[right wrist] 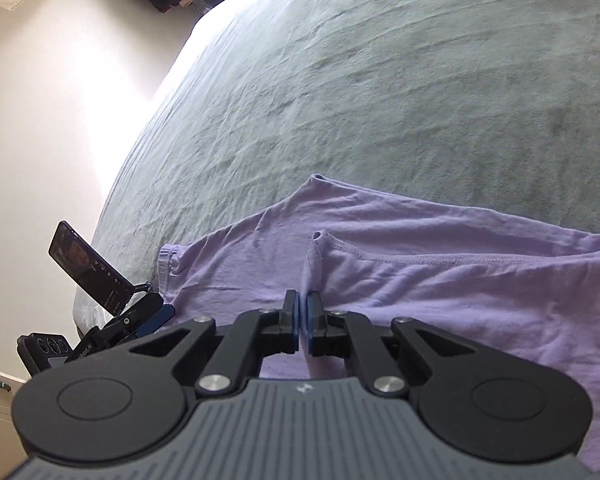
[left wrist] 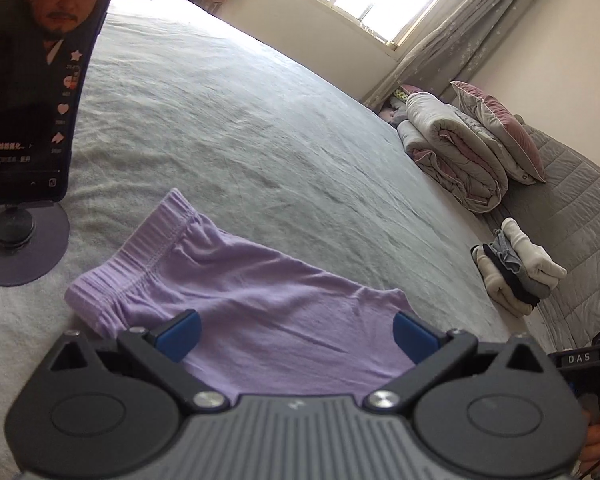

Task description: Fold clothes

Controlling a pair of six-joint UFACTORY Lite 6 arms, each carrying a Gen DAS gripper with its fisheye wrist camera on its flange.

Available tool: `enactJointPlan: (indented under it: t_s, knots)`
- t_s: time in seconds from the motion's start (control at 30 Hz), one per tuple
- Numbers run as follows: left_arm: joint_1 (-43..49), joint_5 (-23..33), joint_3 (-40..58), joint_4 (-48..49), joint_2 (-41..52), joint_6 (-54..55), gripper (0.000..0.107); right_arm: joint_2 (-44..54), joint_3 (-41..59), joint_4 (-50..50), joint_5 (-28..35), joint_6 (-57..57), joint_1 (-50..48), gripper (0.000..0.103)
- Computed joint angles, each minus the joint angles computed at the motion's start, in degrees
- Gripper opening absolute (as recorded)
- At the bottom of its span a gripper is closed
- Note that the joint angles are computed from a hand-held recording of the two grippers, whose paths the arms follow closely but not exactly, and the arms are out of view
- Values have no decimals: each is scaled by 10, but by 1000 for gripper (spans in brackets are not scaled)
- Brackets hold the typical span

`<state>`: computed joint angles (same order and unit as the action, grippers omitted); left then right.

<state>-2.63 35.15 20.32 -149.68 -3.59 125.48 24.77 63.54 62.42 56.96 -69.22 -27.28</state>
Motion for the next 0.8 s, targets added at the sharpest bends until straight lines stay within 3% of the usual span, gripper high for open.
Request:
enactJointPlan:
  t_s: [0.3, 0.4, 0.53, 0.57, 0.6, 0.67, 0.8]
  knots:
    - [116, 79, -49, 97, -14, -63, 102, 30, 6, 59, -25, 3, 121, 3]
    - [118, 100, -46, 121, -10, -75, 102, 32, 9, 61, -36, 4, 139, 14]
    - [115, 133, -37, 148, 2, -91, 102, -10, -26, 57, -75, -25, 141, 15]
    - [112, 137, -34, 152, 7, -97, 102, -33, -47, 60, -93, -49, 141, 19]
    - [104, 138, -28, 151, 13, -102, 102, -56, -70, 63, -110, -75, 142, 28]
    - [85, 135, -22, 143, 19, -104, 102, -111, -129, 84, -150, -143, 142, 54]
    - [44, 127, -10, 120, 31, -97, 102, -215, -256, 179, -212, -319, 146, 54]
